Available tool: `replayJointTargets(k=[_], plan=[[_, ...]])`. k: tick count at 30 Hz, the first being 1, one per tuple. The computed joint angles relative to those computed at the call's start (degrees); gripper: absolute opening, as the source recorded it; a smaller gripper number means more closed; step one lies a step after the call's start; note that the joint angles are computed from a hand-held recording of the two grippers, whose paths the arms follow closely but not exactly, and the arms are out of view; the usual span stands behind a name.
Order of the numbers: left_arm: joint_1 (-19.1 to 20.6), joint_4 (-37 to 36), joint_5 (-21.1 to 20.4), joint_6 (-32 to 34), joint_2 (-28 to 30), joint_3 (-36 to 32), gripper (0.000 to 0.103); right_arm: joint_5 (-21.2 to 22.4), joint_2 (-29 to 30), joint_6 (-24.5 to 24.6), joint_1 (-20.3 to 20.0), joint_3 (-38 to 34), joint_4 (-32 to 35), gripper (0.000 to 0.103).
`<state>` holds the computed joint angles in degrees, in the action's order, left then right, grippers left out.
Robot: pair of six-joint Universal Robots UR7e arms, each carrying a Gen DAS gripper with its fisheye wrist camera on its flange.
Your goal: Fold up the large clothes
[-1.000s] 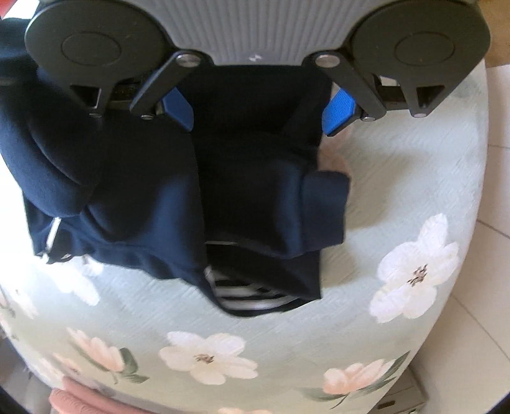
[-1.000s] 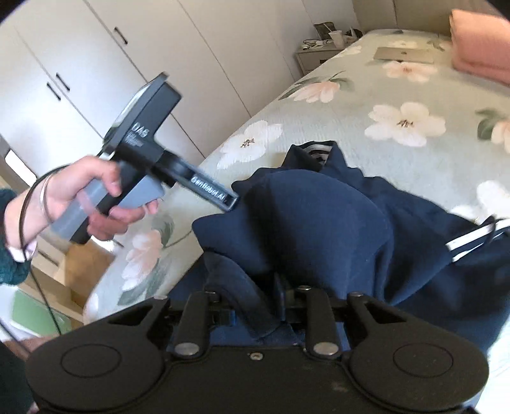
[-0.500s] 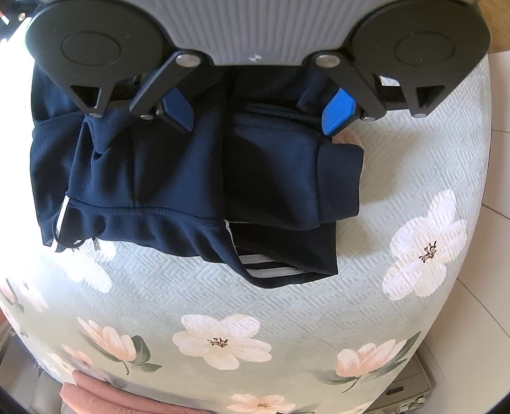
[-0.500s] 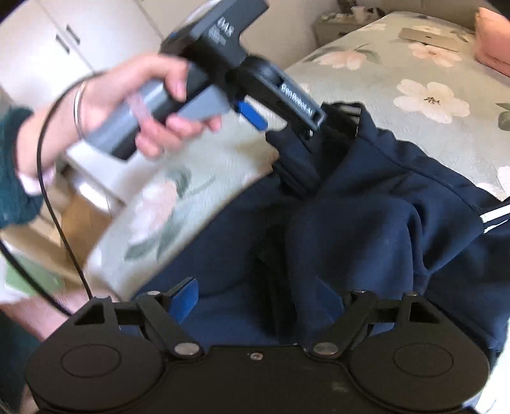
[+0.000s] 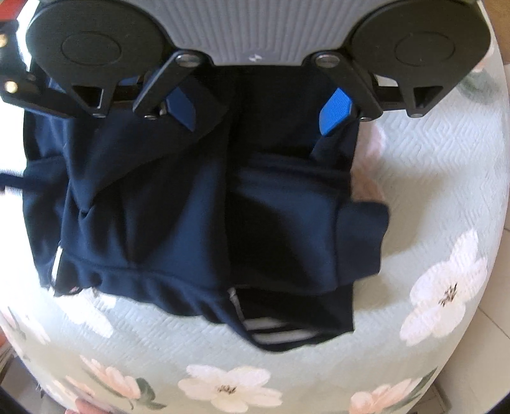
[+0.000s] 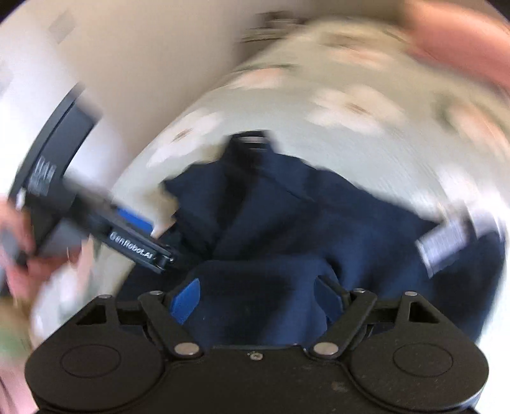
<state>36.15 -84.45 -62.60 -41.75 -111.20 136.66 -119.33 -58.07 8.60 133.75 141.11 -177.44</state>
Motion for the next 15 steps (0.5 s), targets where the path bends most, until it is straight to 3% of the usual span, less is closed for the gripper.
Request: replayJointTargets(k=[1,4,8,10,11,12,15], plan=[[0.3,1.2,0.0,0.4,-0.2,-0.4,0.086,1.7,0.8,-5.7,-1.0,-1.6,1.7,0.095],[0.1,4.5,0.8,0.0,-1.3,-0.8,0.086,5.2,3.1,-13.6,-3.1,-7.3,11.5,0.095],[0.8,6.9,1.7,-0.4,-2.1,-1.4,0.086,7.7,7.3,-15.8,-5.4,-14.6,26.1,0.092],[1.3,7.4,2.0,-0.1,-2.6,-1.7,0.086,8.8,8.2,-16.9,-6.2,-15.3,28.8,0.069],[1.6,7.7,2.2,0.1,-2.7,-1.9,0.086,9.1,8.0,-17.5,-6.3,-14.4,27.3,0.033],[1.7,7.7,2.3,0.2,-2.5,-2.0,0.086,8.5,7.5,-17.6,-5.7,-13.3,25.3,0.010],[2.0,7.8,2.6,0.1,-2.6,-2.1,0.086,8.6,3.7,-17.7,-4.8,-8.4,17.9,0.008]])
